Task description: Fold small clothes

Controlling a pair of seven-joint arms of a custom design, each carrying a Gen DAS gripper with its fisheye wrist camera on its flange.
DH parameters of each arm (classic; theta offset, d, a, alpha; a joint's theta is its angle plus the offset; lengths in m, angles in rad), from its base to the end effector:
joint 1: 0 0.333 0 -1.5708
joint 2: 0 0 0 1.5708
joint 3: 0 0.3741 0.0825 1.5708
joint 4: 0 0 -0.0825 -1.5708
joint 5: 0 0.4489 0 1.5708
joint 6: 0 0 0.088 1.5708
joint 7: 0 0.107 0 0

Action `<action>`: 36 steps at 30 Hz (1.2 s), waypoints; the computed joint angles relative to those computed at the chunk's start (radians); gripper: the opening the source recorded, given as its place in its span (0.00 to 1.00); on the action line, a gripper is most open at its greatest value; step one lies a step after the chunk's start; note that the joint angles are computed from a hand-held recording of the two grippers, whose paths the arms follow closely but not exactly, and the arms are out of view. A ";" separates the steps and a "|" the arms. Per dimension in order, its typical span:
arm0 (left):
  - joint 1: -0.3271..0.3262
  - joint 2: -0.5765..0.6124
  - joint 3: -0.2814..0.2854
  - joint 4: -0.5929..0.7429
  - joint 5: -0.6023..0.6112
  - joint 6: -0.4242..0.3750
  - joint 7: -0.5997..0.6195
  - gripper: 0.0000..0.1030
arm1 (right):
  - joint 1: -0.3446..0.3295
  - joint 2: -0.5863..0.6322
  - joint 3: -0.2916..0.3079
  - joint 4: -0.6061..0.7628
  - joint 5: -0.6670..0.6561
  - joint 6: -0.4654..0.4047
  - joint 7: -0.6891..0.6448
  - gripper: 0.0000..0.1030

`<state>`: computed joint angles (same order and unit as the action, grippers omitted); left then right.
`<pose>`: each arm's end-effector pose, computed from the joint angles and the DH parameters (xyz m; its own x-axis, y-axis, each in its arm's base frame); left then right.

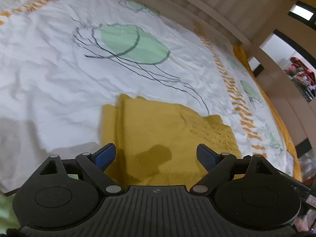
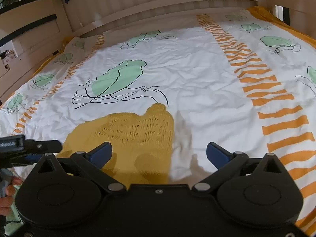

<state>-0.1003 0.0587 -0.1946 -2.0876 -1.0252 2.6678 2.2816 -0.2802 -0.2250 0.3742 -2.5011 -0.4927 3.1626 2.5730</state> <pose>0.6274 -0.1624 0.4661 -0.3157 -0.8284 0.4627 -0.8206 -0.0064 -0.5714 0.5195 0.0986 0.4684 -0.2304 -0.9238 -0.3057 -0.6021 0.3821 -0.7010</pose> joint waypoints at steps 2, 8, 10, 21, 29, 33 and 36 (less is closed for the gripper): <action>0.001 0.018 -0.001 0.016 0.016 -0.027 -0.008 0.85 | -0.017 0.000 0.013 -0.005 -0.004 0.015 0.012 0.99; 0.007 0.040 -0.018 0.022 0.006 -0.024 0.010 0.85 | -0.069 -0.008 0.063 -0.019 0.031 0.043 -0.001 0.99; 0.011 0.044 -0.019 0.026 -0.010 -0.047 0.015 0.85 | -0.101 -0.015 0.095 -0.027 0.051 0.059 -0.006 0.99; -0.001 0.011 -0.021 -0.014 -0.020 0.046 0.014 0.10 | -0.121 -0.013 0.134 -0.025 0.131 0.045 -0.094 0.99; -0.026 -0.023 0.001 -0.061 -0.041 0.171 0.020 0.09 | -0.088 -0.009 0.104 -0.006 0.130 0.058 -0.165 1.00; -0.004 0.010 0.007 -0.037 -0.014 0.104 -0.046 0.10 | -0.086 0.050 0.096 0.056 0.106 -0.013 -0.163 1.00; -0.003 0.015 -0.001 -0.032 0.043 0.115 -0.076 0.15 | -0.028 0.114 0.044 0.119 0.105 -0.148 -0.176 1.00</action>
<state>-0.1030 0.0737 -0.1956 -2.1196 -0.9825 2.7824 2.2058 -0.3085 -0.1110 0.4187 -2.3816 -0.3881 3.0142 2.3970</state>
